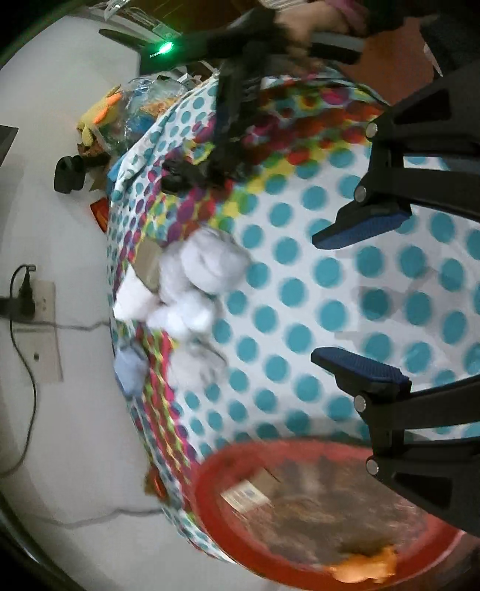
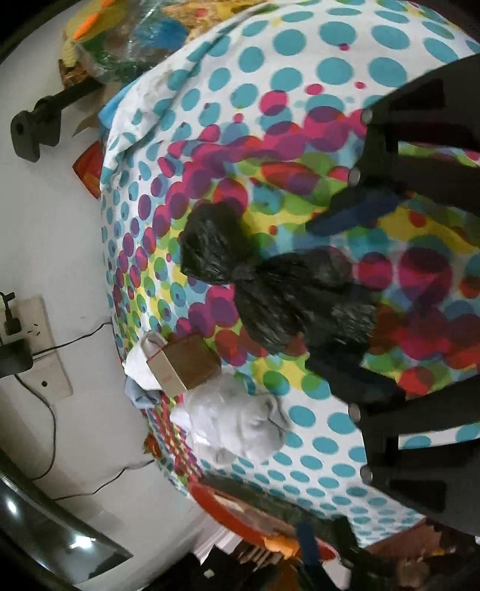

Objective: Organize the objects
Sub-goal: 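Move the right gripper to the black plastic bag and grasp its knot, then grasp the white cloth bundle with the left gripper while the right gripper holds the black bag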

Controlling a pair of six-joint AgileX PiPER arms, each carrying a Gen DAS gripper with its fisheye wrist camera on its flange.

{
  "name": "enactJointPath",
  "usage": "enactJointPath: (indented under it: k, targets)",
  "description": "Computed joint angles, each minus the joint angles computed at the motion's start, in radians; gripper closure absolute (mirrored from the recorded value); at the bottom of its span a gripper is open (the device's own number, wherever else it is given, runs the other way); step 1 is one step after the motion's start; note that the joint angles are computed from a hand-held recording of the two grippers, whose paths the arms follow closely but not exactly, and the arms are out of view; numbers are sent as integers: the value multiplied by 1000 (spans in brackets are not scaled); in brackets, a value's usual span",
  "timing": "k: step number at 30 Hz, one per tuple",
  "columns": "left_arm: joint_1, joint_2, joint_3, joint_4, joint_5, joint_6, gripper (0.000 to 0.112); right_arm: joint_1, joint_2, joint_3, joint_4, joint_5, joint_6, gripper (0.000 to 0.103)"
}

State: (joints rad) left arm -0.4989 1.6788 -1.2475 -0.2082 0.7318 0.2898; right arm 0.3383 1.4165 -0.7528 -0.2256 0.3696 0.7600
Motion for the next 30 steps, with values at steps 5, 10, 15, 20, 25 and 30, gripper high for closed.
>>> enactJointPath:
  k: [5, 10, 15, 20, 25, 30]
  targets:
    - [-48, 158, -189, 15, 75, 11, 56, -12, -54, 56, 73, -45, -42, 36]
    - [-76, 270, -341, 49, 127, -50, 56, -54, -45, 49, -5, -115, 61, 30]
    - [-101, 348, -445, 98, 162, -116, 56, -76, 70, -39, -58, -104, 115, 30]
    - [-94, 408, -532, 42, 208, -106, 56, -55, 144, -100, -247, -68, 239, 32]
    - [-119, 452, -596, 109, 232, -153, 56, -71, 158, -98, -259, -96, 152, 62]
    - [-124, 477, -618, 120, 234, -186, 54, -81, 158, -99, -261, -91, 94, 64]
